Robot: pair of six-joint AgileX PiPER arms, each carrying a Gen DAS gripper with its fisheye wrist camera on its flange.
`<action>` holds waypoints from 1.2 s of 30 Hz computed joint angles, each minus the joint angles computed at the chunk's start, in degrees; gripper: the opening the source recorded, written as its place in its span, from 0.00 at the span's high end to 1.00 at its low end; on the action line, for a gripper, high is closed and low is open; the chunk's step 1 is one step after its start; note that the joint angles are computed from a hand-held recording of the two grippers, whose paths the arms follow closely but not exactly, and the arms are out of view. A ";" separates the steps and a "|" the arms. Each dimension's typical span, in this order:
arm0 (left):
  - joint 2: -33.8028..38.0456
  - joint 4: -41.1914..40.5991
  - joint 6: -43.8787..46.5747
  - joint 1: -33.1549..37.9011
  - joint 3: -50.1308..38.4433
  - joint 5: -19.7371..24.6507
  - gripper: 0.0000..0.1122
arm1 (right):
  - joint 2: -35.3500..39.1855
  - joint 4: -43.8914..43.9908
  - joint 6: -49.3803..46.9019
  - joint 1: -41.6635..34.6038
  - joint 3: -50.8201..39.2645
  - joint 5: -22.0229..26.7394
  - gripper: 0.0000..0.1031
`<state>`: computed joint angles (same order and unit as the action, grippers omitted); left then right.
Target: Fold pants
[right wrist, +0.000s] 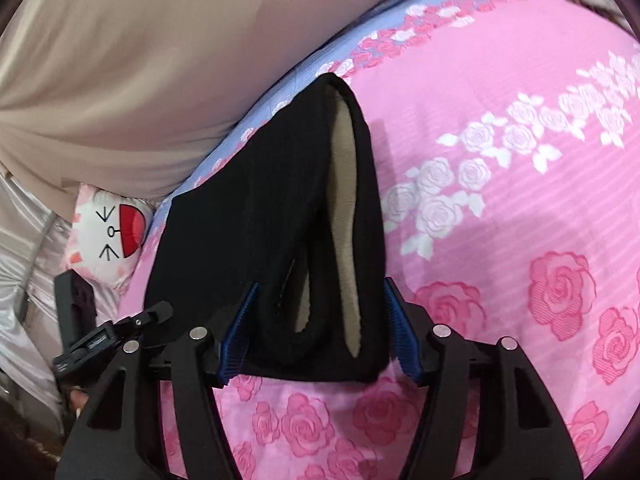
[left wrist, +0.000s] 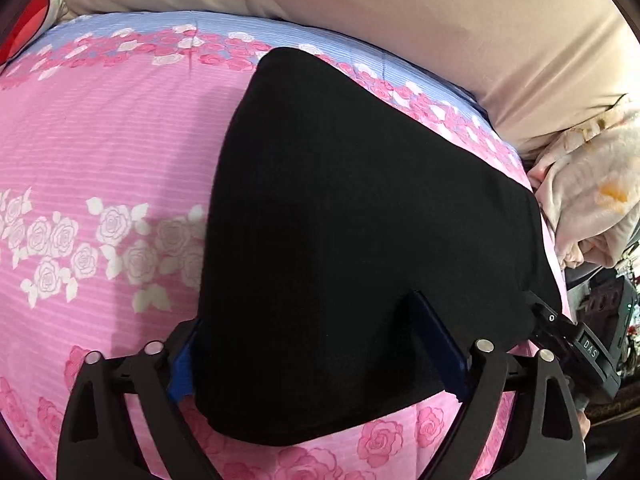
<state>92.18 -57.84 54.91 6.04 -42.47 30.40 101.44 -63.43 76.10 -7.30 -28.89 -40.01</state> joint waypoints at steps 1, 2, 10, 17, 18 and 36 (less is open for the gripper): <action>-0.38 -0.68 0.34 0.25 0.28 -0.19 0.38 | 0.02 -0.15 0.30 0.08 -0.10 -0.54 0.62; -0.33 -1.66 1.06 1.39 -0.01 1.30 0.54 | -0.78 1.33 0.93 2.45 -0.47 0.98 0.66; -10.30 4.93 -0.66 12.18 -0.71 19.78 0.78 | -21.74 -16.33 16.14 1.00 4.82 1.87 0.72; -14.44 8.69 7.74 17.24 11.59 17.33 0.62 | -15.34 -7.45 1.13 -2.83 16.45 0.79 0.49; -14.76 6.95 10.44 19.21 12.92 17.20 0.61 | -15.21 -7.95 0.88 -7.01 18.03 -3.02 0.48; 5.49 20.10 -19.03 -5.76 -14.84 1.22 0.53 | -7.22 -15.83 16.18 19.93 -14.45 32.25 0.77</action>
<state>97.67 -37.75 35.89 0.28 -57.31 31.62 94.22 -79.27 92.29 12.62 -43.34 -7.75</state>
